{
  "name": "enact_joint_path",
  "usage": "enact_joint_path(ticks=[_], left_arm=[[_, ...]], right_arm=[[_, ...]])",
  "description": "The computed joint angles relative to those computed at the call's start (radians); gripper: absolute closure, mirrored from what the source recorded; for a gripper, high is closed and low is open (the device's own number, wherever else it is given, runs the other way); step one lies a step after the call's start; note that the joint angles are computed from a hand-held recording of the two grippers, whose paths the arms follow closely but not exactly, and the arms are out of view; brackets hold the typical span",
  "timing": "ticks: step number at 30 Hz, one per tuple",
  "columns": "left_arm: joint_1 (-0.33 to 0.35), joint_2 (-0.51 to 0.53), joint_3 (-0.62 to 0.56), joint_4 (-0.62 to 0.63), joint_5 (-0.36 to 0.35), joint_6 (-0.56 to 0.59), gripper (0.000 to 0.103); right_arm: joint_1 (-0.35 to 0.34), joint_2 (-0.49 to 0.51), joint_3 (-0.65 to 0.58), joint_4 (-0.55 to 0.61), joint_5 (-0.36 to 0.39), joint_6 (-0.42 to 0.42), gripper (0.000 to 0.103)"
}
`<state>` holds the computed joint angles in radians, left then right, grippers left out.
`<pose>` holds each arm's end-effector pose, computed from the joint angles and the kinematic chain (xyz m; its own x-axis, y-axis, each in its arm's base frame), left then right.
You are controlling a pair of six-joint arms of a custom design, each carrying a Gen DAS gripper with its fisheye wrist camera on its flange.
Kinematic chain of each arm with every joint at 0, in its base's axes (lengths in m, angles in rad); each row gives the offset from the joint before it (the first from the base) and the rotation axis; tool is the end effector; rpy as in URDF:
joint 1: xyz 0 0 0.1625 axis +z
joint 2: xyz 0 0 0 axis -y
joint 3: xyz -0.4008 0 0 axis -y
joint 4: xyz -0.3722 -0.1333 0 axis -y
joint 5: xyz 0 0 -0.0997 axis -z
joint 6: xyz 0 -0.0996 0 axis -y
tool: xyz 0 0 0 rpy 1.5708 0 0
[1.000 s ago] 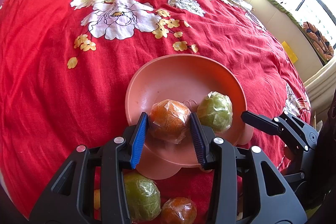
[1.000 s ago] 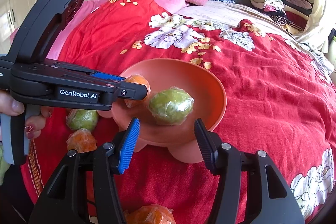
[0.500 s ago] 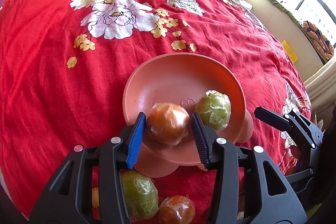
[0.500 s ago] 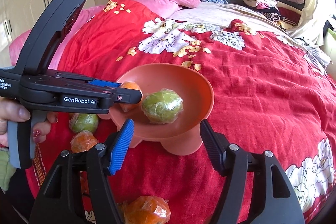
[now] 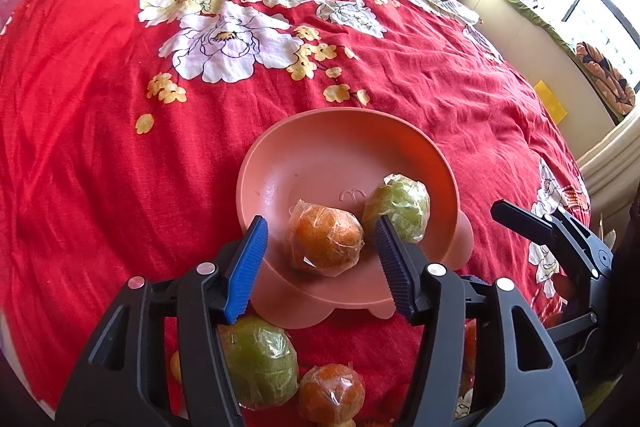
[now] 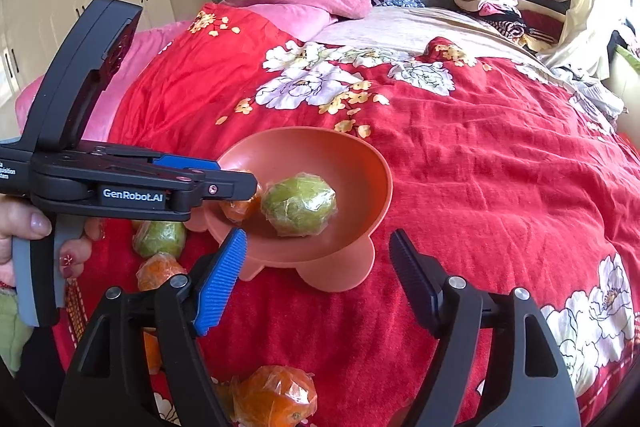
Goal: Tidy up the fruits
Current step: 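Open the left tool to set the orange into the bowl, then withdraw both open tools from the bowl toward the remaining fruits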
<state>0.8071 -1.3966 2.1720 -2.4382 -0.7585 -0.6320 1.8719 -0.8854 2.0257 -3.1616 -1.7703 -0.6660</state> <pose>-0.1564 -0.4606 0.2376 -0.8449 -0.0799 -0.5289 0.2349 0.8329 -0.5011 0.2690 -0.4833 0.0901 -0.5912 -0.6949 0.4093 -0.8041 0.5473 -0.2321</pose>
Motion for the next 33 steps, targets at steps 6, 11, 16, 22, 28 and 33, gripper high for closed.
enact_joint_path(ticks=[6, 11, 16, 22, 28, 33], left_arm=[[-0.017, -0.019, 0.012, 0.011, 0.011, -0.017, 0.047], [-0.033, -0.032, 0.019, 0.026, 0.021, -0.033, 0.039], [-0.049, -0.043, 0.023, 0.037, 0.031, -0.044, 0.032], [-0.069, -0.062, 0.028, 0.057, 0.048, -0.065, 0.024], [-0.096, -0.097, 0.037, 0.086, 0.08, -0.095, 0.014], [-0.118, -0.128, 0.046, 0.111, 0.108, -0.121, 0.01]], right_arm=[[-0.001, -0.008, 0.008, -0.011, 0.0, 0.009, 0.024], [-0.001, -0.015, 0.013, -0.02, 0.001, 0.017, 0.021], [-0.002, -0.026, 0.019, -0.027, 0.006, 0.023, 0.017], [-0.003, -0.042, 0.029, -0.037, 0.011, 0.031, 0.013], [-0.002, -0.055, 0.034, -0.05, 0.015, 0.037, 0.011], [0.001, -0.067, 0.042, -0.059, 0.02, 0.037, 0.009]])
